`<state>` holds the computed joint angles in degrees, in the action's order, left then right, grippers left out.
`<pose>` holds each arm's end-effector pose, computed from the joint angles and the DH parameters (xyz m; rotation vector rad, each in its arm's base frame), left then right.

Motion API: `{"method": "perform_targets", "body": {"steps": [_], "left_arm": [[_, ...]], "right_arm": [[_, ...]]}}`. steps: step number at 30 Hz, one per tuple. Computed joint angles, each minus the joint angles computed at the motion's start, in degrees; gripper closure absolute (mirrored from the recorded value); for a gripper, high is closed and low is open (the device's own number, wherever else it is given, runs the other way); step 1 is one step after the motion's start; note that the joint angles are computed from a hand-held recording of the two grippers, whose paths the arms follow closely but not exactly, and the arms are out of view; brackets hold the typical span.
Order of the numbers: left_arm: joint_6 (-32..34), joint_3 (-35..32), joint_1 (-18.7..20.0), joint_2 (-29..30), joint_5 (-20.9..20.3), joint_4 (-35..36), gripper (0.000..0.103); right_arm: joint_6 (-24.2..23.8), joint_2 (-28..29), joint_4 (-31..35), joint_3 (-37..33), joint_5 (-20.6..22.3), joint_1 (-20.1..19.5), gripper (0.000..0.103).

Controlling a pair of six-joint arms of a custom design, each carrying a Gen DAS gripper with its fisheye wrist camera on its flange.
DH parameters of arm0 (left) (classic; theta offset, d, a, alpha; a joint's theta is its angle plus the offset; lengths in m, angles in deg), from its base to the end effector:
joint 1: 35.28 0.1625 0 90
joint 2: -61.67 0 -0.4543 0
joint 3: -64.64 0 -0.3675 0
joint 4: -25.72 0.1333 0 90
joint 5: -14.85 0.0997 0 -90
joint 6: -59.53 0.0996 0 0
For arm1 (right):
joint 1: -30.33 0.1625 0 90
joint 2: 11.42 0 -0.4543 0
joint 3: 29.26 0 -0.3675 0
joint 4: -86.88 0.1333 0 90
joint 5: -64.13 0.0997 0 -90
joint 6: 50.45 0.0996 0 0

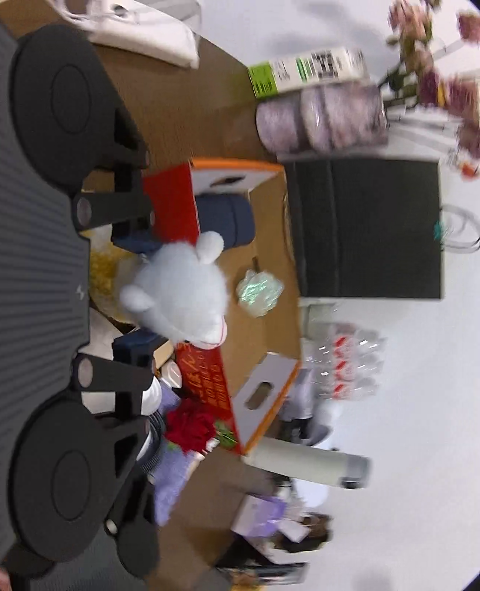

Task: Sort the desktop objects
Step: 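Grasp the white alpaca plush with the left tool while the right tool grasps the white plastic box, then carry the plush and plastic box into the red box and open both tools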

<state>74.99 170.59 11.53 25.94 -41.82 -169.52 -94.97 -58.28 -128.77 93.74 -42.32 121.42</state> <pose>-0.2890 -0.5826 0.0710 1.0425 2.3492 -0.9673 0.1153 -0.5340 0.1510 0.7884 -2.2906 0.9062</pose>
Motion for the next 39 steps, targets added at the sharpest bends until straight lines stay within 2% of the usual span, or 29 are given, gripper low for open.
{"method": "perform_targets", "body": {"steps": [2, 5, 10, 16, 20, 23, 26, 28, 30, 31, 34, 37, 39], "left_arm": [[-2.43, 4.1, -1.11, -2.52, 0.32, -3.17, 0.062], [-5.43, 9.45, -2.74, -5.35, 1.16, -6.57, 0.062], [-11.69, 16.73, -4.65, -8.81, 2.69, -7.65, 0.062], [-16.01, 20.35, -6.52, -9.99, 2.59, -8.55, 0.062], [-15.82, 20.43, -7.87, -10.19, 2.44, -9.49, 0.062], [-14.81, 17.89, -6.79, -9.56, 1.58, -10.45, 0.062], [-15.8, 12.56, -5.01, -8.37, 2.74, -6.32, 0.062], [-16.52, 6.42, -3.29, -6.92, 1.65, -3.29, 0.061], [-19.82, -1.28, -1.13, -4.83, -0.54, 1.1, 0.061], [-20.69, -5.6, -0.15, -3.31, -1.35, 3.7, 0.061], [-20.08, -19.99, 1.78, 3.83, 0.16, 11.03, 0.061], [-20.81, -35.28, 3.27, 12.11, 3.91, 20.18, 0.061], [-22.2, -43.95, 4.25, 16.87, 4.76, 25.29, 0.061]], "right_arm": [[-0.03, -0.59, -1.32, 1.82, -0.24, 0.81, 0.04], [-1.11, -2.26, -7.35, 6.87, 0.86, 1.3, 0.04], [1.89, -5.73, -16.44, 15.57, 0.92, 0.74, 0.04], [4.91, -6.66, -24.96, 20.1, -2.86, -0.62, 0.04], [7.49, -7.55, -28.29, 22.21, -0.28, -2.63, 0.04], [7.63, -8.4, -28.41, 21.07, 1.01, -3.57, 0.04], [10.16, -10.02, -24.05, 18.1, 1.92, -4.34, 0.04], [11.8, -11.48, -20.11, 15.51, 3.19, -4.36, 0.04], [12.46, -11.58, -15.37, 9.75, 2.8, -2.99, 0.04], [12.72, -10.91, -12.88, 5.86, 1.58, -1.96, 0.04], [12.49, -7.46, -2.66, -8.36, -3.65, -0.49, 0.04], [15.07, -3.11, 13.54, -24.08, -6.05, -1.09, 0.04], [18.18, 0.4, 24.36, -34.15, -7.59, -1.85, 0.04]]}}
